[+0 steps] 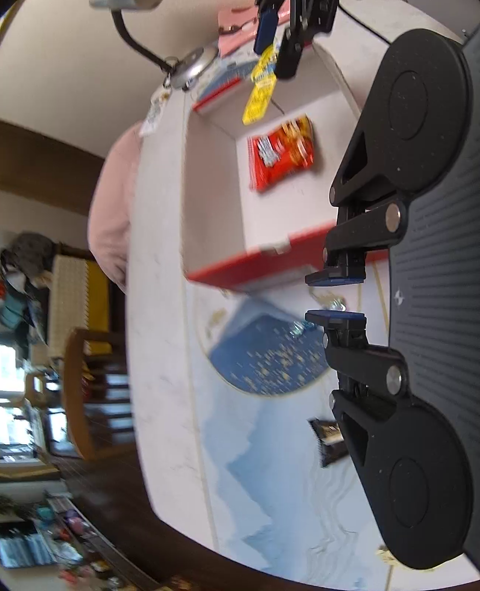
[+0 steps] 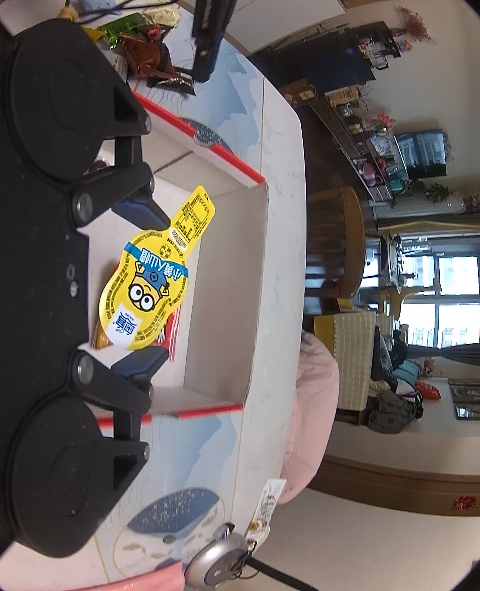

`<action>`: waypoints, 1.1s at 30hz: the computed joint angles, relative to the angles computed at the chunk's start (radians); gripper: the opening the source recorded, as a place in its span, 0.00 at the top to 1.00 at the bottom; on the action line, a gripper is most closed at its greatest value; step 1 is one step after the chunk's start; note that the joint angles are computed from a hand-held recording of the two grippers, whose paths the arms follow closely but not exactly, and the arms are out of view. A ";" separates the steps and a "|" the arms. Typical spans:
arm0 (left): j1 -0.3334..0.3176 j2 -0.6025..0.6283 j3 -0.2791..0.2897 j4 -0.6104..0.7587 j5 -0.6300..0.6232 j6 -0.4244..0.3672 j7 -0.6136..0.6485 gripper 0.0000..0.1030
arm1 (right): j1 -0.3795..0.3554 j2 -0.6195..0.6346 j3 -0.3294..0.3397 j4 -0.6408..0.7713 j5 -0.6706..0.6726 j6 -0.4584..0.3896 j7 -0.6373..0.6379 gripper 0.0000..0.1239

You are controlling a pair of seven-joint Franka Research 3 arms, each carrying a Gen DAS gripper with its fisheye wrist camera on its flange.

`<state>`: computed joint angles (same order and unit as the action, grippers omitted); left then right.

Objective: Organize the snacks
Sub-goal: 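Carry the yellow jelly pack with the right gripper into the shoebox while the left carries the blue candy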

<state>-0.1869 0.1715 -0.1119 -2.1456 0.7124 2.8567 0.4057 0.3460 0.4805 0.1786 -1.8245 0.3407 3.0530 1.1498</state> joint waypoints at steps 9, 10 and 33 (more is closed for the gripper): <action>0.007 0.110 0.032 0.031 -0.097 0.058 0.018 0.33 | 0.002 0.054 0.011 0.076 0.016 -0.064 -0.008 0.45; 0.004 0.133 0.029 0.059 -0.112 0.030 0.028 0.33 | 0.007 0.059 0.004 0.083 0.014 -0.068 -0.003 0.45; -0.099 0.334 0.107 0.252 -0.053 -0.071 0.089 0.82 | 0.056 0.134 -0.068 0.180 -0.057 -0.125 0.114 0.45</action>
<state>-0.2857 0.5059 -0.0047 -1.8936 0.6597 2.7854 0.4945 0.4022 0.6141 0.1103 -1.6443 0.2832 2.9284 1.2636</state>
